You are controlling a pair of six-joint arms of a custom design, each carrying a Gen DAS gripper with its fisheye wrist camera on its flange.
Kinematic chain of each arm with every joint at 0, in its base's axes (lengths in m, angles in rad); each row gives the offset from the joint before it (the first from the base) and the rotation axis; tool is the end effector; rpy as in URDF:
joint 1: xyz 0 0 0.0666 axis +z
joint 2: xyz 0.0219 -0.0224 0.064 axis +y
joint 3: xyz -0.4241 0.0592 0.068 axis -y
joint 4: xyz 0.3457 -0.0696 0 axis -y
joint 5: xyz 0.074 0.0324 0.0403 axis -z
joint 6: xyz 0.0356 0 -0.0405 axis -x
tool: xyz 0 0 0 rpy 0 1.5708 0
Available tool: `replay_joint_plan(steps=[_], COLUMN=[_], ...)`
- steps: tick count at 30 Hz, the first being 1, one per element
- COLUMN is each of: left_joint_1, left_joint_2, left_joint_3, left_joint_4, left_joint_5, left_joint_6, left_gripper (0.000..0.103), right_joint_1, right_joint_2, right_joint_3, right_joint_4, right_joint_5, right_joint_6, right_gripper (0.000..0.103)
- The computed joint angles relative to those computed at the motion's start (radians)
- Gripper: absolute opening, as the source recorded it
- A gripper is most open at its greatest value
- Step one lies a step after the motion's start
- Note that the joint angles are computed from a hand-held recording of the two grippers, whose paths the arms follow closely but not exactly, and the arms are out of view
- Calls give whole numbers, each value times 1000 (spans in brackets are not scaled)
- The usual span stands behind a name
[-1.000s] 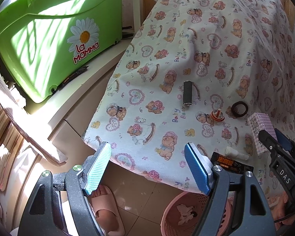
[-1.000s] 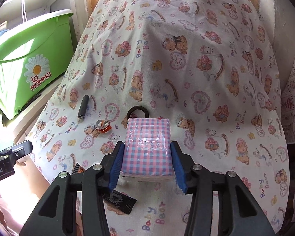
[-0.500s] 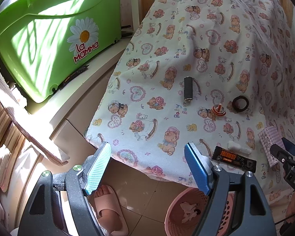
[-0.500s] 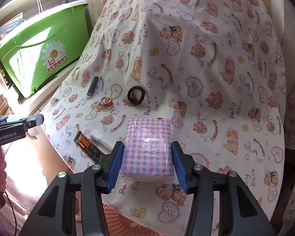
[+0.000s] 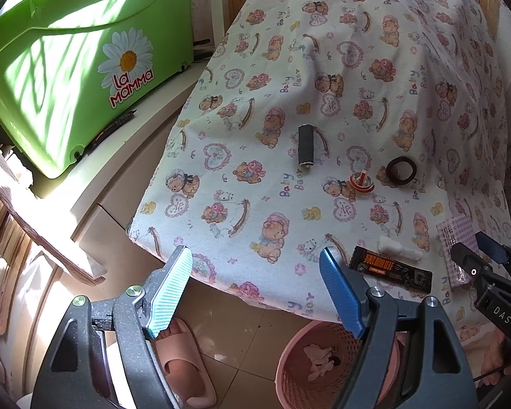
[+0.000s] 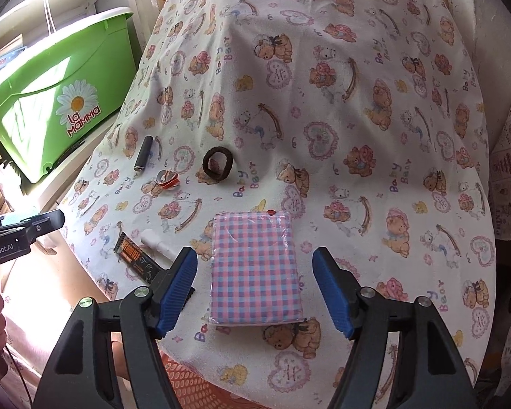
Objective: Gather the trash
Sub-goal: 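Close the left tool on the white plastic tube while the right tool holds the tissue pack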
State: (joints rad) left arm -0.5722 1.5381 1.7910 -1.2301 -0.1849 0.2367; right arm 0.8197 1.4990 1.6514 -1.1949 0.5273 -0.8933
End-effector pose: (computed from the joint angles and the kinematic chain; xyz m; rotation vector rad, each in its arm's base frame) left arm 0.3997 -0.2501 0.5527 0.3509 2.5010 -0.0886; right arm 0.3230 0.3191 0.5204 0.2643 2.3999 0.0663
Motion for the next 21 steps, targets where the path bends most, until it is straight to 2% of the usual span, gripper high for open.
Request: replay_joint_plan(steps=[1, 8, 15, 21], left_joint_1=[-5, -59, -106, -142], left_joint_2=[2, 20, 85, 136], left_joint_3=[-1, -4, 59, 89], left_joint_4=[-3, -11, 24, 19], left_joint_5=[4, 54, 208, 172], left_joint_6=[-1, -39, -96, -105], left_gripper=[75, 75, 75, 75], right_joint_1=[-1, 10, 13, 5], right_joint_2=[5, -25, -53, -59], right_joint_3=[6, -3, -5, -9], right_joint_4=[-10, -24, -56, -64], right_joint_5=[-7, 24, 46, 40], right_joint_6=[-3, -48, -75, -89], right_gripper=[52, 51, 51, 51])
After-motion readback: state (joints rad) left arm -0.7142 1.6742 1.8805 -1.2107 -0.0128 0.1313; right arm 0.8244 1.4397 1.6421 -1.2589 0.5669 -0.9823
